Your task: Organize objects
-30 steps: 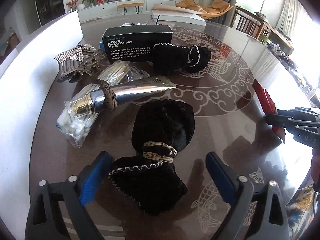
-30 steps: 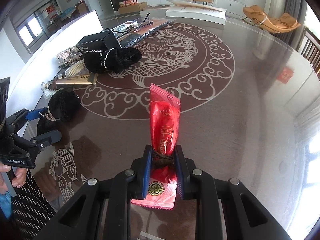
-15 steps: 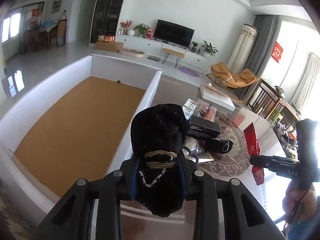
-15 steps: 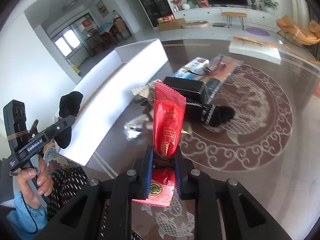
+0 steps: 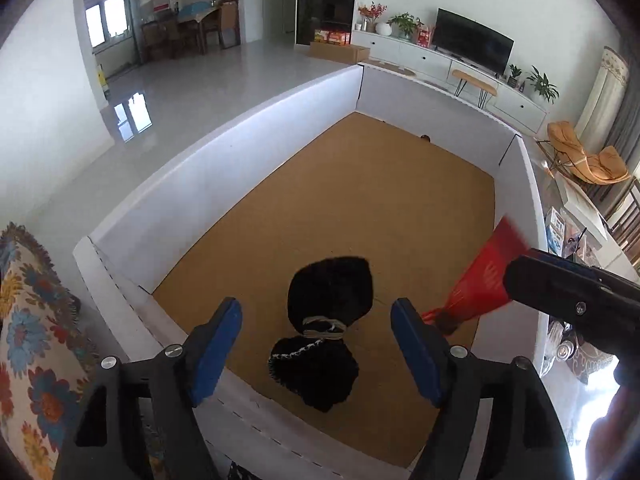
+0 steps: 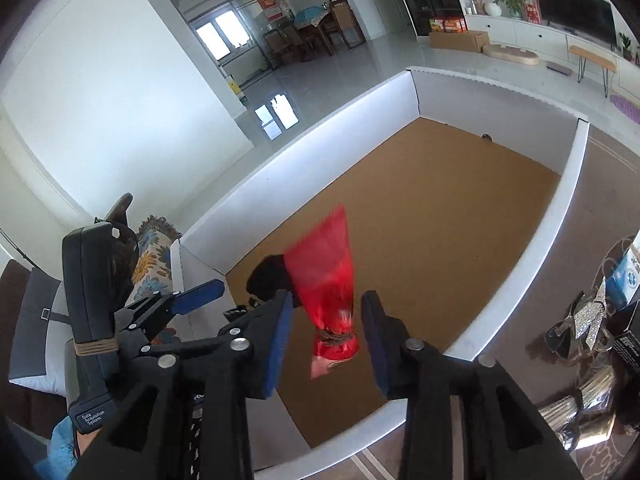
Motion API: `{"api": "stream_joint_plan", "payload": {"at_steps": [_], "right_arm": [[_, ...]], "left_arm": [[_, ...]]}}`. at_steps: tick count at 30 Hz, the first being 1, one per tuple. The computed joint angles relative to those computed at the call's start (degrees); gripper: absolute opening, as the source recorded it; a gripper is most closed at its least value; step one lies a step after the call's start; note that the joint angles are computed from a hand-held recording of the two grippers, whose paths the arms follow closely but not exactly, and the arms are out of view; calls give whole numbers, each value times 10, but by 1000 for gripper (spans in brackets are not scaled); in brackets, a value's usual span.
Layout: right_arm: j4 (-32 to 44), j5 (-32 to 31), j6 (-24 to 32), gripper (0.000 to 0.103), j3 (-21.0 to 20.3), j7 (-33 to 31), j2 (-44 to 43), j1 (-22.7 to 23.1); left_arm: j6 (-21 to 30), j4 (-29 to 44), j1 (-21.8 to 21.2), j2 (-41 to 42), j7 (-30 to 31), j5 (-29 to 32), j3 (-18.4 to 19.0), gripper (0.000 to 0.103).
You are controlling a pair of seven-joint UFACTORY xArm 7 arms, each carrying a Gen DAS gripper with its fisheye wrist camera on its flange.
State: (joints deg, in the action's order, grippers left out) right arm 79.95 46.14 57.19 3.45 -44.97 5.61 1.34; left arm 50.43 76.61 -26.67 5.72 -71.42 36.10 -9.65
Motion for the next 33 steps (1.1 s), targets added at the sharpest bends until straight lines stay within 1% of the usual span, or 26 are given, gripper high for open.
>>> {"api": "stream_joint_plan", "payload": {"at_steps": [1, 3, 5, 6, 7, 9, 10, 11, 12, 13, 14, 17, 19, 20, 21, 24, 25, 27, 28, 29, 31, 32, 33], "right_arm": [[-22, 17, -13, 75, -4, -18, -16, -6], [-61, 30, -46, 85, -17, -51, -45, -15], [-78, 22, -55, 85, -37, -67, -60, -28], [-90, 24, -61, 85, -47, -76, -68, -36], [-102, 29, -68, 86, -58, -87, -79, -46], [-138, 29, -103, 88, -80, -115, -100, -64], [-150, 20, -125, 91, -91, -126, -105, -75], [-169, 8, -151, 91, -101, -138, -115, -85], [-183, -6, -176, 91, -111, -148, -117, -96], [-192, -23, -198, 91, -122, -158, -116, -107], [-209, -42, -221, 91, -129, -163, -117, -118], [-240, -95, -262, 91, -149, -167, -111, -151], [-254, -111, -272, 91, -157, -165, -107, -167], [-259, -111, -275, 91, -162, -169, -103, -174], [-266, -109, -281, 91, -163, -172, -101, -179], [-274, -96, -301, 91, -160, -184, -90, -187], [-274, -99, -305, 91, -156, -180, -87, -188], [-275, -87, -308, 92, -150, -180, -85, -187], [-273, -86, -310, 94, -148, -177, -81, -187], [-270, -87, -311, 96, -146, -172, -77, -188], [-254, -103, -303, 103, -142, -145, -62, -191], [-242, -95, -282, 103, -142, -142, -53, -196], [-240, -96, -286, 103, -139, -141, -51, -198]], "left_arm": [[-16, -10, -4, -6, -17, 17, -1, 76], [-37, -13, -12, -10, -38, 50, -8, 76], [-39, 3, -26, -2, -51, 74, -17, 76], [-56, 14, -32, 4, -49, 74, -21, 76], [-88, 18, -37, 9, -44, 67, -24, 76], [-164, 34, -47, 31, -4, 30, -34, 77], [-187, 46, -56, 47, 29, 4, -41, 82], [-200, 63, -67, 67, 61, -17, -50, 85], [-204, 83, -82, 91, 83, -26, -56, 89], [-199, 106, -98, 117, 101, -31, -59, 89], [-181, 137, -115, 149, 122, -37, -62, 89], [-75, 266, -165, 258, 183, -67, -60, 89], [-34, 324, -187, 309, 202, -87, -51, 89], [2, 373, -202, 342, 211, -97, -43, 89], [27, 404, -213, 363, 215, -103, -33, 89], [75, 489, -255, 412, 220, -86, 18, 89], [91, 519, -261, 430, 229, -90, 29, 93], [78, 523, -268, 437, 224, -93, 51, 98], [80, 534, -270, 445, 223, -98, 62, 103], [71, 521, -269, 439, 221, -104, 70, 103], [62, 530, -270, 448, 226, -112, 84, 103], [64, 542, -270, 455, 230, -116, 89, 103], [60, 543, -269, 456, 231, -118, 94, 103]]}}
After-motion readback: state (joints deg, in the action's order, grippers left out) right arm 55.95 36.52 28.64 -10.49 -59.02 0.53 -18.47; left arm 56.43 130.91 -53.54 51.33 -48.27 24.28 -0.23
